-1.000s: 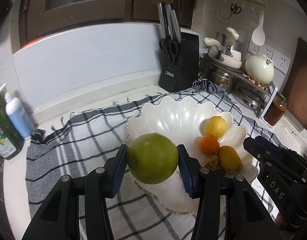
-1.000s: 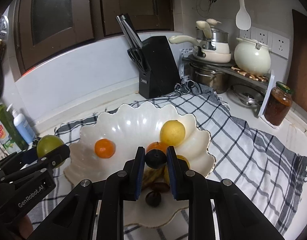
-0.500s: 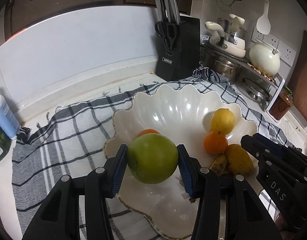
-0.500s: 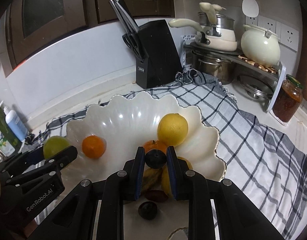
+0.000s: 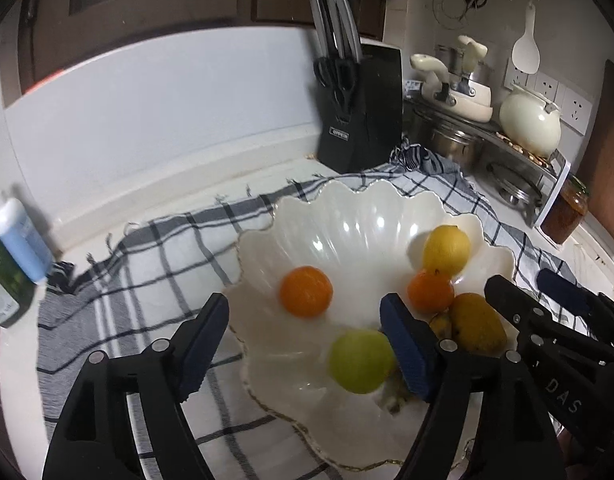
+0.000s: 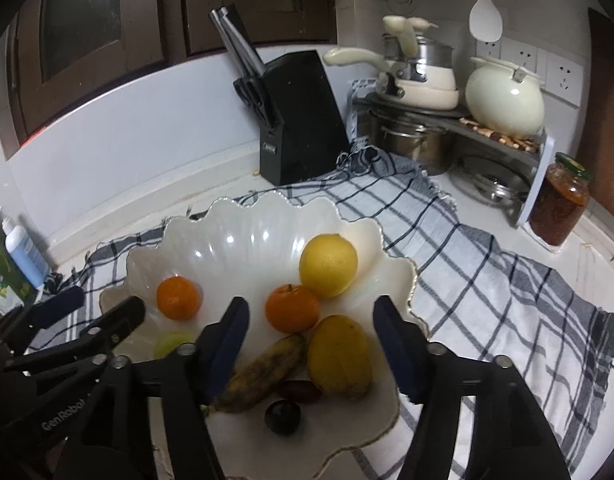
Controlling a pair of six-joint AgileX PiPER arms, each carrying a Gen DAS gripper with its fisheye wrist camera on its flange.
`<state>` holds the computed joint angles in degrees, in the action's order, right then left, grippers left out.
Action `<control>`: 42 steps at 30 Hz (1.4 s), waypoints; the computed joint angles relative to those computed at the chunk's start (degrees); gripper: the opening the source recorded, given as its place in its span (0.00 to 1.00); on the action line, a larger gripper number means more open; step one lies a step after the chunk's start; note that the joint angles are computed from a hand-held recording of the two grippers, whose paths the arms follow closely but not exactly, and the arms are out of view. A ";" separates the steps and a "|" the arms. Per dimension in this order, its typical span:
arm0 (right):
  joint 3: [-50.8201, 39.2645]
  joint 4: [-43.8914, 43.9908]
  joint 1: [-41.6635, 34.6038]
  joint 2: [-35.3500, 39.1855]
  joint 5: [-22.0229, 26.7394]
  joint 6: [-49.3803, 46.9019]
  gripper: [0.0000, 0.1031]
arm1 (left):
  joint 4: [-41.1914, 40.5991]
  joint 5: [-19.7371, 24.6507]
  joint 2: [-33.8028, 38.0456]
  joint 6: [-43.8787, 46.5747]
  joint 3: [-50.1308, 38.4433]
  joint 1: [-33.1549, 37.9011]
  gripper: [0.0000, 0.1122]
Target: Organize fruits
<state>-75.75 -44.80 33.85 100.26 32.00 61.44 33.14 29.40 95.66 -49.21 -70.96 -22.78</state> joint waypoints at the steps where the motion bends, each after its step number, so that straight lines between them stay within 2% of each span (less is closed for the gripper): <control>1: 0.13 -0.94 0.41 -0.46 0.91 1.21 0.77 | 0.44 0.29 -0.49 -0.43 0.18 -0.10 0.71; 4: 0.75 -3.95 1.67 -1.89 3.08 4.51 0.86 | 1.70 1.00 -2.27 -1.68 1.23 -0.53 0.73; 7: 1.35 -5.58 3.03 -3.36 5.40 6.20 0.90 | 3.69 1.99 -4.37 -3.97 2.61 -1.35 0.78; 12: 3.60 -7.48 5.44 -6.95 8.37 8.29 0.91 | 7.85 4.82 -8.95 -8.95 5.44 -3.42 0.86; 25: 10.19 -11.77 12.82 -15.75 14.81 13.68 0.93 | 15.08 13.04 -19.65 -18.00 11.85 -11.50 0.90; 33: 14.18 -14.03 18.53 -20.19 18.72 17.16 0.93 | 18.28 19.60 -25.25 -22.86 15.40 -17.51 0.90; 42: 18.47 -16.54 25.98 -25.23 24.41 20.98 0.93 | 22.47 30.28 -31.03 -30.30 18.71 -28.36 0.90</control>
<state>-57.28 -61.34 59.82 75.04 56.41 82.42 55.60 59.68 64.63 -79.51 -52.25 -51.14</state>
